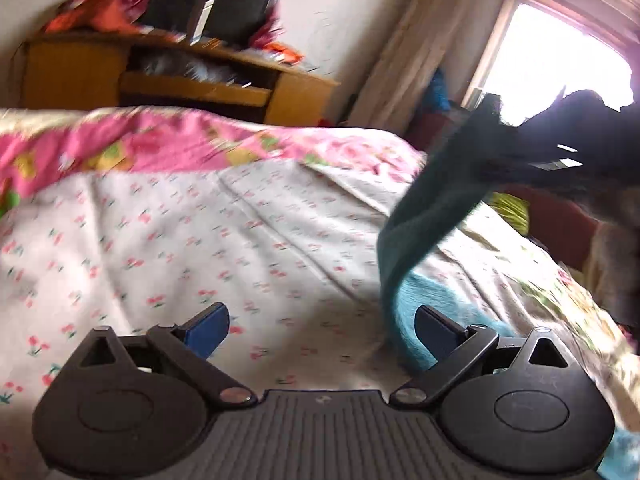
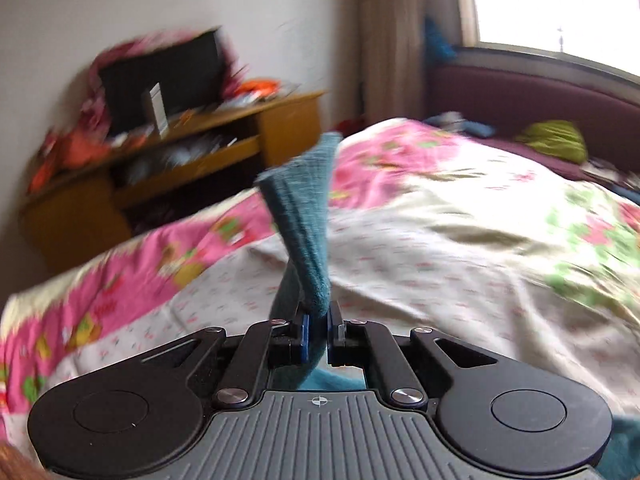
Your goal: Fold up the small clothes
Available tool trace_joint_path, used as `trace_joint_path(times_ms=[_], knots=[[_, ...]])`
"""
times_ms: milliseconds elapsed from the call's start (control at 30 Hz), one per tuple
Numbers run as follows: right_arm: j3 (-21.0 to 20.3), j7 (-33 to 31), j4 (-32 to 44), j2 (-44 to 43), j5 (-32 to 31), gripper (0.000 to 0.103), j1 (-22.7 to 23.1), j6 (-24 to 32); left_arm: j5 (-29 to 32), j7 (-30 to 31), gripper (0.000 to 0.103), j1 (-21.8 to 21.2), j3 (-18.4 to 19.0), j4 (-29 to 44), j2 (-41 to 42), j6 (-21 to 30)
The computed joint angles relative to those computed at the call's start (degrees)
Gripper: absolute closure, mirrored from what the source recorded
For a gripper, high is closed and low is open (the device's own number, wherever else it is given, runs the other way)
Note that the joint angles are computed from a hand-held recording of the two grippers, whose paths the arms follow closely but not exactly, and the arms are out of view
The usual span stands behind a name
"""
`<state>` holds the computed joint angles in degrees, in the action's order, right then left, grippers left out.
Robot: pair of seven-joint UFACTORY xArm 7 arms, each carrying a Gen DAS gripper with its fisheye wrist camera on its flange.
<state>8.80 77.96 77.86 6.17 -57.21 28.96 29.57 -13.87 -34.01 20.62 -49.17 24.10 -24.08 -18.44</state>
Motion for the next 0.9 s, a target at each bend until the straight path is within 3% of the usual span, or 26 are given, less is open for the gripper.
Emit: trace_joint_path(times_ms=[100, 200, 300, 367, 467, 533, 600, 667, 767, 833, 900], knots=[[-0.7, 14.7, -14.8, -14.1, -7.1, 0.097, -3.0, 0.2, 1.2, 1.1, 0.0, 0.3, -2.4, 0.9, -2.7, 0.6], [-0.2, 25.3, -29.0, -28.2, -9.5, 0.097, -7.3, 0.7, 4.2, 1.5, 0.0, 1.7, -6.3, 2.4, -7.1, 0.9], [-0.1, 34.4, -43.2, -41.9, -8.9, 0.097, -11.3, 0.6, 8.7, 1.7, 0.0, 0.5, -7.8, 5.5, -6.5, 1.9], [-0.1, 37.1, -51.4, -47.8, -6.1, 0.097, -12.6, 1.0, 11.7, 2.0, 0.0, -0.3, -8.9, 7.8, -3.9, 4.0], [-1.0, 39.4, -61.4, -51.3, -0.6, 0.096, -13.0, -1.6, 16.1, 2.0, 0.0, 2.9, -14.7, 10.4, -1.9, 7.9], [0.6, 44.5, -66.1, -52.0, -0.6, 0.097, -15.9, -7.0, 19.2, 2.2, 0.0, 5.3, -18.1, 11.7, -0.6, 11.0], [6.6, 51.5, -69.6, -55.4, -3.1, 0.097, -20.3, -11.1, 21.1, 1.2, 0.0, 6.9, -19.9, 12.8, 0.7, 14.3], [9.6, 53.8, -70.0, -56.3, -3.6, 0.096, -23.5, -13.5, 22.0, -0.4, 0.0, 7.6, -20.2, 13.7, 3.0, 17.0], [10.5, 54.3, -71.0, -57.9, -3.3, 0.09, -27.2, -18.2, 23.1, -3.4, 0.0, 9.4, -20.8, 14.6, 5.7, 19.7], [10.0, 53.7, -73.0, -61.6, -0.9, 0.086, -26.0, -18.1, 24.0, -5.4, 0.0, 9.6, -20.7, 14.1, 5.1, 19.7], [9.3, 52.1, -75.2, -66.8, 3.4, 0.084, -21.9, -13.1, 25.9, -6.8, 0.0, 10.6, -21.8, 14.1, 4.0, 19.3]])
